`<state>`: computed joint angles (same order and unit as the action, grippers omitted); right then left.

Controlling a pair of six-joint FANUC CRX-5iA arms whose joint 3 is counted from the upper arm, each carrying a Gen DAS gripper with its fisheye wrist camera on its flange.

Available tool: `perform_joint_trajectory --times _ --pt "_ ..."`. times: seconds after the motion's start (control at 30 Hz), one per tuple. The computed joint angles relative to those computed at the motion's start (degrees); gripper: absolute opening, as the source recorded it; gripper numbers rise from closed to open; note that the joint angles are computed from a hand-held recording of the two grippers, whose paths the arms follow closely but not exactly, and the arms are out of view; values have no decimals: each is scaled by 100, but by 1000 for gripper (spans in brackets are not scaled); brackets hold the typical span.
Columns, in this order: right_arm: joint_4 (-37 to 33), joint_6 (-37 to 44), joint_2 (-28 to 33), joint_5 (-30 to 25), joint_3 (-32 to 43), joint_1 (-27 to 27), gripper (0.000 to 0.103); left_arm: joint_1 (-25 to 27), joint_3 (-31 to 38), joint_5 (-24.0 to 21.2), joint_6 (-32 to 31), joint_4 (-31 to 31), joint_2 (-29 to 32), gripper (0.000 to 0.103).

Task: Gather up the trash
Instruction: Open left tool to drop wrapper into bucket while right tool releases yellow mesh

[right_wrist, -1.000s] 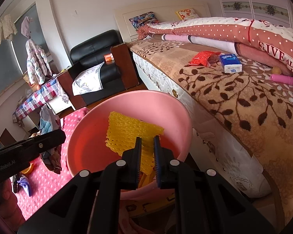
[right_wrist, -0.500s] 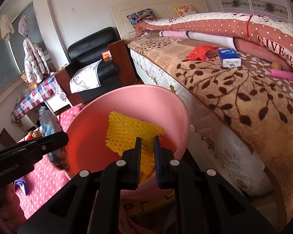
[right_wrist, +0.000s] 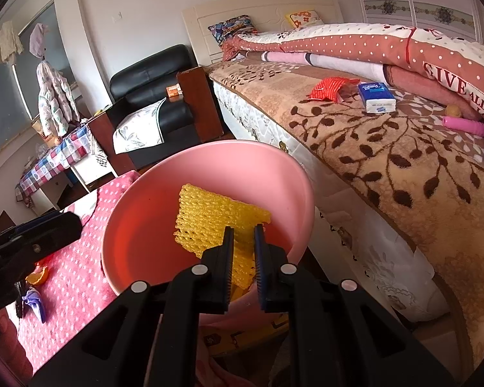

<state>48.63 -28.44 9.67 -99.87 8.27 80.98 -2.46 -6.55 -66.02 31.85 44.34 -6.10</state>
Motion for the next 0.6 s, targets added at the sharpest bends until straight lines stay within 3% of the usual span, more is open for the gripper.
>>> perform_joint_trajectory --times 0.2,0.43,0.6 --pt "-14 48 92 -115 151 0 15 247 -21 -145 -13 64 -78 56" --pt "-31 44 124 -83 268 22 29 567 -123 -284 -178 153 -234 57" --pt "4 159 214 -134 440 45 32 828 -209 -420 -303 253 -347 57"
